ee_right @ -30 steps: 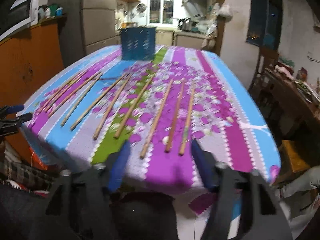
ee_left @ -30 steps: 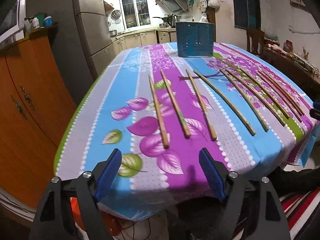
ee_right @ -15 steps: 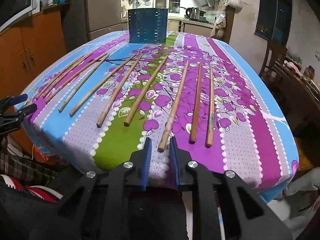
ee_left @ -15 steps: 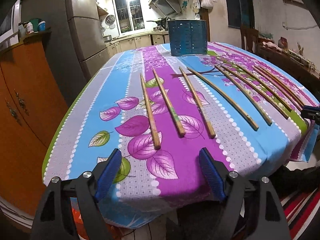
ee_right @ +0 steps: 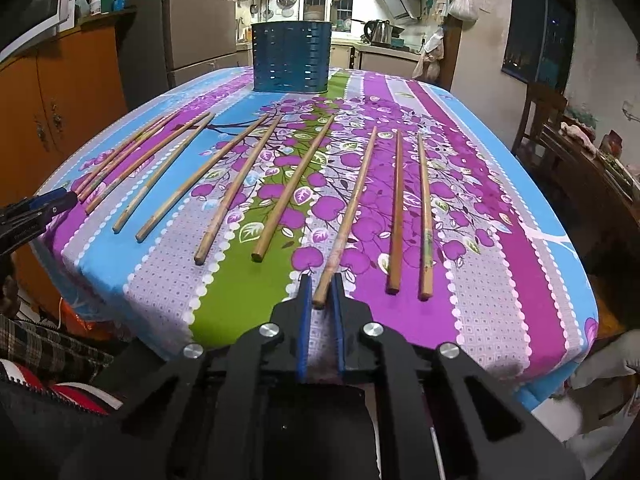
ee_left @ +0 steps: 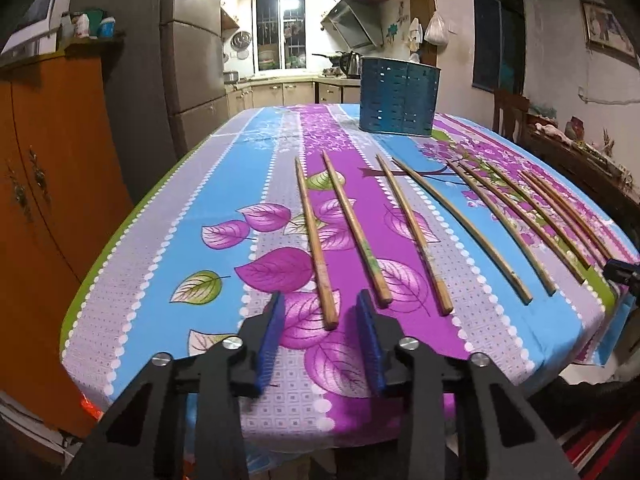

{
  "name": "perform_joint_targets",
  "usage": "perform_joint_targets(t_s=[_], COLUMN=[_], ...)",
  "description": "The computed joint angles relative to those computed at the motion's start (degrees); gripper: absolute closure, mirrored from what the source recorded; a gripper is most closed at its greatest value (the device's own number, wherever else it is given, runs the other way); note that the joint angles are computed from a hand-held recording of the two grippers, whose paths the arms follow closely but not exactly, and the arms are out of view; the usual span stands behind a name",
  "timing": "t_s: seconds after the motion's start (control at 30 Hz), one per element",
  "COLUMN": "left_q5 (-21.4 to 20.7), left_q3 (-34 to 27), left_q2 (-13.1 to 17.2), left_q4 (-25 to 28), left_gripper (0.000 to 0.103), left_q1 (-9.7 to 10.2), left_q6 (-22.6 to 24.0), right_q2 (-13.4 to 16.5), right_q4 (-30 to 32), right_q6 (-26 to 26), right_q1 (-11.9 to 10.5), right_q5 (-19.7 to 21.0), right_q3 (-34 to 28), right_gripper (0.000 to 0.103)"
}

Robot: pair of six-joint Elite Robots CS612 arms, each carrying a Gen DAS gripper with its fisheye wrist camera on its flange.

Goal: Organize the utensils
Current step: 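Close the left tool on a wooden chopstick while the right tool closes on another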

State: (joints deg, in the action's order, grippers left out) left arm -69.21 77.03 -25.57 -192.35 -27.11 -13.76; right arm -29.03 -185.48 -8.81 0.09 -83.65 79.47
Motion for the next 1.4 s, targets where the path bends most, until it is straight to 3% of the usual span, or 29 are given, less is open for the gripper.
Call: perform_joint_targets(t_s=[0.07,0.13,0.23,0.8,1.13,1.4], left_q5=[0.81,1.79,3.50,2.17,1.89,1.35], left_q3=[0.02,-0.31,-0.87,-1.39,0.13,2.09], left_q2=[0.28,0.81,1.56,2.30,0.72,-1.95], left_q4=[-1.09,-2.45,-3.97,-6.30,-5.28,-7.18], left_gripper=[0.074,0.085,0.089,0.094,0.095,0.095], left_q1=[-0.20,-0.60,-1.10,-0.60,-0.16,-0.08], left_q6=[0.25,1.59,2.88,2.38,-1.11,-0.32], right_q2=[0.06,0.25,0.52,1.10,0.41,-0.63], right_q4=[-0.47,-1.28,-2.88,-6.53,-9.89,-13.15], right_q6=[0.22,0.76,1.56,7.00,4.19,2.71], right_q1=[0.06,0.16,0.29,0.40,0.74,0.62], right_q5=[-0.35,-0.77,-1.45,-2.23,-2.98,-2.12], right_q3=[0.08,0.09,0.30,0.81,1.51,1.85], right_gripper=[0.095,0.095,0.095,0.096,0.097,0.098])
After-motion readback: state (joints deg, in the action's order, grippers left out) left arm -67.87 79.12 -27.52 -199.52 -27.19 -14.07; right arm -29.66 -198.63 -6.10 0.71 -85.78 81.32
